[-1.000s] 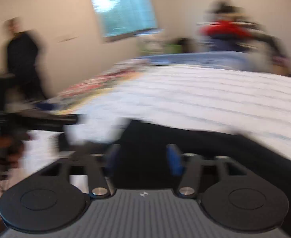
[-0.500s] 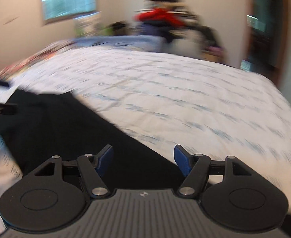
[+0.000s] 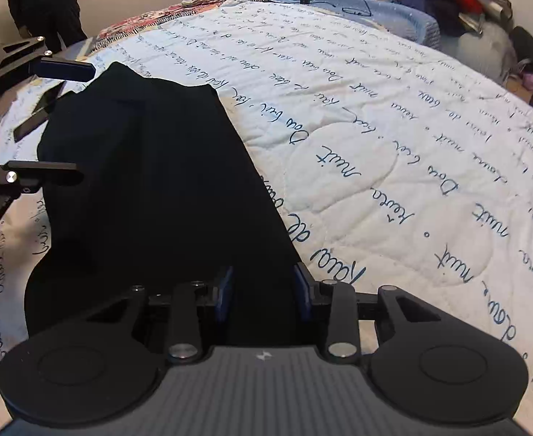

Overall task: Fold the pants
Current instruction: 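Grasp the folded trouser edge with the right gripper while the left gripper holds the other edge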

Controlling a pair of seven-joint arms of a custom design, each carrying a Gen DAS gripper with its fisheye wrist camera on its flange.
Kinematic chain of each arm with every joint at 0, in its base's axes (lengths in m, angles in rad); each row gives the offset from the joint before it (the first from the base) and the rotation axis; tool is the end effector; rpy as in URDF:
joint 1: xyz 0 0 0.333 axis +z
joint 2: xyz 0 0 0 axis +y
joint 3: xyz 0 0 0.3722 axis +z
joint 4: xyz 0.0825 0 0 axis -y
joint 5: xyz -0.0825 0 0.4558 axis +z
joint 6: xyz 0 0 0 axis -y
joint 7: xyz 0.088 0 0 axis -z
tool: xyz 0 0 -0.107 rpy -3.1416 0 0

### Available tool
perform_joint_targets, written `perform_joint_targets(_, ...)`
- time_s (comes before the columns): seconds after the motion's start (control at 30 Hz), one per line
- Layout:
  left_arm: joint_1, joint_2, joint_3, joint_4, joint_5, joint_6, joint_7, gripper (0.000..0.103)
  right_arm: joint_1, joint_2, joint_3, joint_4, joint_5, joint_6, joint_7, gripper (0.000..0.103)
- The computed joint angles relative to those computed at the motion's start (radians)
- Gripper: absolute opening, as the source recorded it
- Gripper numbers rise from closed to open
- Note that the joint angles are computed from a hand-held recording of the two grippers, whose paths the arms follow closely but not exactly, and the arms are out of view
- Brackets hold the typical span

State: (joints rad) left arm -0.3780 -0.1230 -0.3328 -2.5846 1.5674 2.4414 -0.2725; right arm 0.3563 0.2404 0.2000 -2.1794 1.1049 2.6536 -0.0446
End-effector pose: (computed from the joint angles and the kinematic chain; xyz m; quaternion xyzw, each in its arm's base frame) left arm 0.3618 -0.3060 0.2992 -0.5646 0.6839 -0.1994 0.4169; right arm 0.5497 0.3107 0.2953 -0.9281 0.1685 -0.0082 0.3319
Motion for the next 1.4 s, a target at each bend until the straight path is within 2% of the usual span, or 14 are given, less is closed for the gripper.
perform_joint_targets(0.07, 0.001, 0.007, 0.002, 0.005, 0.008, 0.002, -0.003, 0.098, 0.001, -0.003, 0.000, -0.005, -0.012, -0.008, -0.009, 0.032)
perform_joint_targets(0.17, 0.002, 0.014, 0.003, 0.011, 0.013, -0.002, 0.001, 0.098, 0.010, -0.013, 0.006, -0.021, 0.007, 0.040, -0.038, 0.012)
perform_joint_targets(0.23, 0.003, 0.022, 0.005, 0.016, 0.015, -0.006, 0.001, 0.098, 0.015, -0.017, 0.016, -0.027, 0.053, 0.092, -0.070, 0.005)
perform_joint_targets(0.43, 0.003, 0.046, 0.010, 0.034, 0.031, 0.003, -0.016, 0.098, 0.044, 0.000, 0.050, -0.029, 0.161, 0.271, -0.159, 0.001)
perform_joint_targets(0.53, -0.002, 0.054, 0.010, 0.038, 0.043, -0.001, -0.019, 0.098, 0.047, 0.030, 0.086, 0.007, 0.348, 0.402, -0.292, 0.000)
perform_joint_targets(0.57, -0.002, 0.055, 0.011, 0.039, 0.048, 0.003, -0.018, 0.098, 0.045, 0.037, 0.089, 0.022, 0.410, 0.418, -0.326, 0.000)
perform_joint_targets(0.63, -0.002, 0.047, 0.013, 0.032, 0.052, 0.007, -0.020, 0.098, 0.035, 0.016, 0.072, 0.017, 0.473, 0.355, -0.317, 0.001)
perform_joint_targets(0.7, 0.000, 0.035, 0.015, 0.020, 0.065, 0.014, -0.036, 0.099, 0.040, -0.021, 0.049, -0.013, 0.428, 0.281, -0.245, 0.001)
perform_joint_targets(0.73, 0.003, 0.032, 0.017, 0.017, 0.062, 0.017, -0.039, 0.099, 0.037, -0.038, 0.044, -0.024, 0.426, 0.223, -0.272, 0.001)
perform_joint_targets(0.83, 0.008, 0.023, 0.019, 0.007, 0.035, 0.012, -0.040, 0.099, 0.059, -0.029, 0.021, -0.010, 0.276, 0.140, -0.174, 0.002)
perform_joint_targets(0.93, 0.015, 0.009, 0.021, -0.004, 0.027, 0.024, -0.044, 0.099, 0.085, 0.027, 0.018, 0.042, 0.156, 0.179, -0.107, 0.002)
perform_joint_targets(1.0, 0.020, 0.003, 0.021, -0.010, 0.028, 0.026, -0.044, 0.099, 0.086, 0.051, 0.013, 0.068, 0.051, 0.150, -0.021, 0.002)
perform_joint_targets(1.13, 0.028, 0.003, 0.022, -0.011, 0.033, 0.032, -0.047, 0.099, 0.052, 0.060, 0.039, 0.080, 0.036, 0.109, -0.015, 0.003)
perform_joint_targets(1.4, 0.036, 0.004, 0.024, -0.012, 0.047, 0.051, -0.067, 0.099, 0.044, 0.046, 0.047, 0.064, 0.027, 0.103, 0.011, 0.005)
